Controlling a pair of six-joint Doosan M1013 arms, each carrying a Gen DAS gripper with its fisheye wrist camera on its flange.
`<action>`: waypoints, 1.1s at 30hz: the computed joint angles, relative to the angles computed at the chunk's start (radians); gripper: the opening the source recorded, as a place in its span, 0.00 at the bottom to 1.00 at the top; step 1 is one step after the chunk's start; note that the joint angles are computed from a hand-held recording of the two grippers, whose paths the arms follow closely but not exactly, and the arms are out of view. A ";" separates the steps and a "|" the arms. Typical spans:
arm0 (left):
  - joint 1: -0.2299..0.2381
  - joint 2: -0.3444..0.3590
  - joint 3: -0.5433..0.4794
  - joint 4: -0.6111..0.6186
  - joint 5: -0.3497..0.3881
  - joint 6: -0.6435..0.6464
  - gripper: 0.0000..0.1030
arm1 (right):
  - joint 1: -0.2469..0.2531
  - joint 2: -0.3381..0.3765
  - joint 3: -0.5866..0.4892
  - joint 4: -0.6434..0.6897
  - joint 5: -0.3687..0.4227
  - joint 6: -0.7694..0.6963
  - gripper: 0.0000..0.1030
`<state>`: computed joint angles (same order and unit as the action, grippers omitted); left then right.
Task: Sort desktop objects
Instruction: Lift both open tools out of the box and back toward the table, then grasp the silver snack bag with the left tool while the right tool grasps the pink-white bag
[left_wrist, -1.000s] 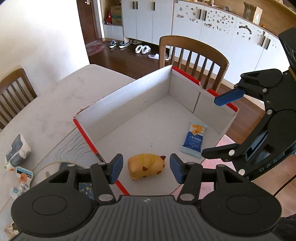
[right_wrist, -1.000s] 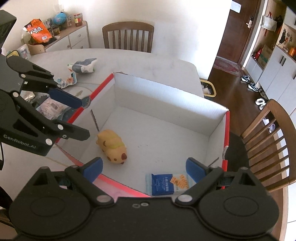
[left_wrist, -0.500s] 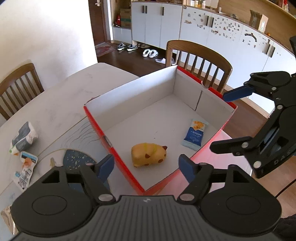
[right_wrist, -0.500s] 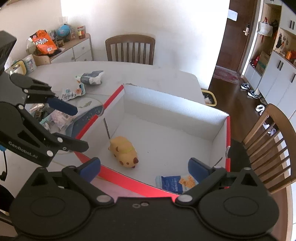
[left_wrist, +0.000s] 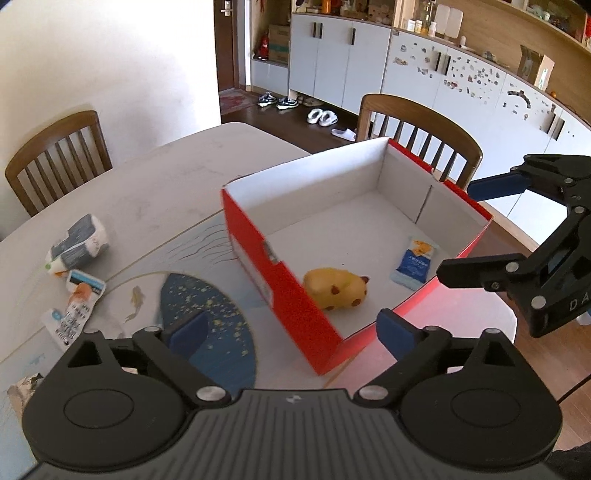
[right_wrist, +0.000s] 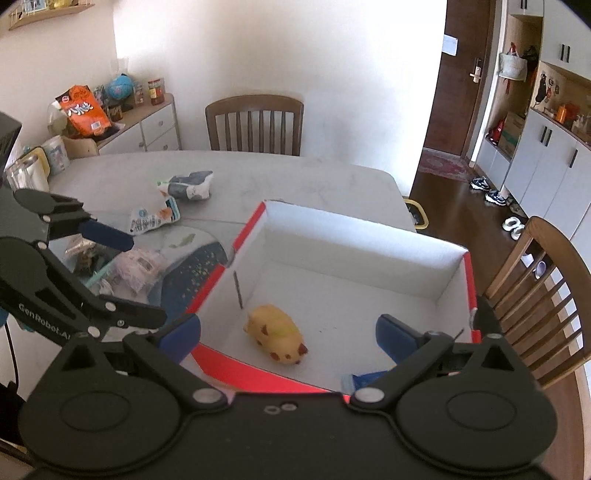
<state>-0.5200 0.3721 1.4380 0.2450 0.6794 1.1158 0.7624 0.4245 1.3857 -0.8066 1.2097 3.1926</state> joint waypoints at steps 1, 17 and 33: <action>0.003 -0.005 0.008 -0.003 -0.004 0.002 0.95 | -0.001 0.007 -0.010 -0.001 0.002 0.003 0.99; 0.063 -0.086 0.127 -0.031 -0.069 0.050 0.95 | -0.009 0.127 -0.193 -0.003 0.040 -0.011 0.99; 0.124 -0.171 0.264 0.091 -0.125 -0.088 0.95 | -0.021 0.261 -0.391 -0.005 0.052 -0.059 0.99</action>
